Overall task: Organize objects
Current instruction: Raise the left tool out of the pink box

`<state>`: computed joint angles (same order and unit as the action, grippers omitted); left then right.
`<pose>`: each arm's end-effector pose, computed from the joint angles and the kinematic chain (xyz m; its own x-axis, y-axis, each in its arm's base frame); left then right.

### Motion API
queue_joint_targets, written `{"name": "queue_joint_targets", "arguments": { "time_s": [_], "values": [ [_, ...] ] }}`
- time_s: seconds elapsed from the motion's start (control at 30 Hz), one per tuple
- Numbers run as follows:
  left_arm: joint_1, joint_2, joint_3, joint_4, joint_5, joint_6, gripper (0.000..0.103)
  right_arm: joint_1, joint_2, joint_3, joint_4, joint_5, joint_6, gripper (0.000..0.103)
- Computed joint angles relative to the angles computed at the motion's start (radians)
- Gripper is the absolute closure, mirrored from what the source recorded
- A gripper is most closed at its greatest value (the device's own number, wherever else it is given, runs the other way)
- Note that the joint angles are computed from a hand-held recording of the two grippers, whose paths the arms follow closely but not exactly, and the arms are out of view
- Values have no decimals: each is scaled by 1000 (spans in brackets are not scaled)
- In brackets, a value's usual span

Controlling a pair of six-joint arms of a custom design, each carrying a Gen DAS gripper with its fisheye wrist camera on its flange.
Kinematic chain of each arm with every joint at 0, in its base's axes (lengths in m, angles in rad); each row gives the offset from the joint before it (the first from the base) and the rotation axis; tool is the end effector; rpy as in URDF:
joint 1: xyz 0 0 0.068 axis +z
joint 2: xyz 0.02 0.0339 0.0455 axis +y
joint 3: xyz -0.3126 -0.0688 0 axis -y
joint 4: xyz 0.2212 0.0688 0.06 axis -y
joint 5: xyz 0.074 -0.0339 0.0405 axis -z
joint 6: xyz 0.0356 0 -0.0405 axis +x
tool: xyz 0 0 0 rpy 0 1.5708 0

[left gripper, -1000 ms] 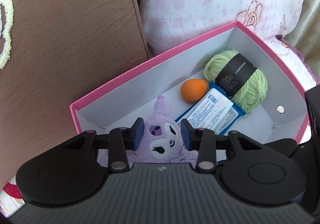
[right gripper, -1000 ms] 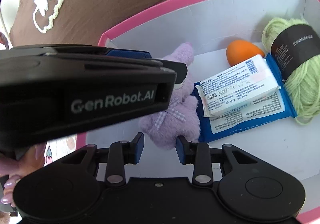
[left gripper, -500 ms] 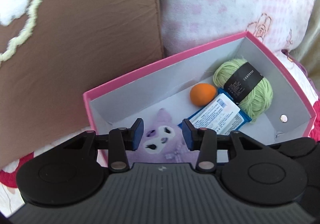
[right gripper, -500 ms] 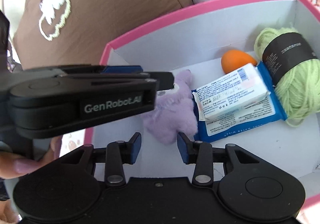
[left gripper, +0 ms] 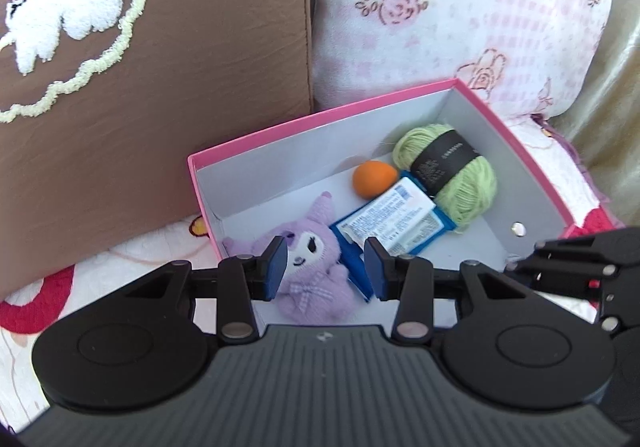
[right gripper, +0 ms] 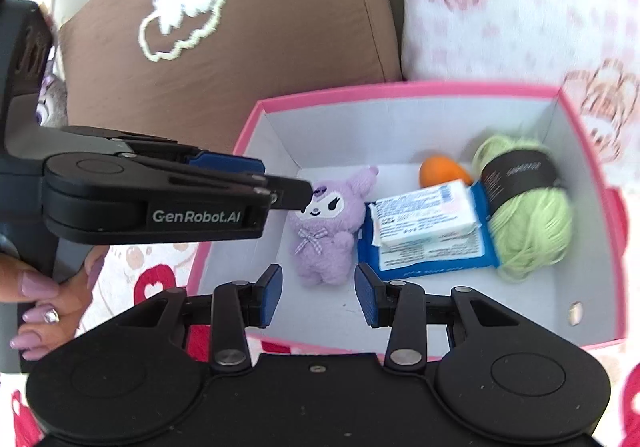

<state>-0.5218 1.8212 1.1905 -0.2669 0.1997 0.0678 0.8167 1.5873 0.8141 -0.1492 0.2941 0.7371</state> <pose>0.3254 -0.1952 0.2492 -0.6359 0.4422 -0.6326 0.6403 0.7598 -0.1125 0.2065 0.2048 0.2284 -0.7924 0.0960 -0.6024 -0.0610 0.9701 0.2348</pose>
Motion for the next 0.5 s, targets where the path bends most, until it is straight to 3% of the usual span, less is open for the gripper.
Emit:
{"name": "queue_joint_targets", "arguments": {
  "time_s": [0.5],
  "values": [
    [23, -227, -54, -185, 47, -78, 57, 246, -212, 126, -431, 267, 87, 57]
  ]
}}
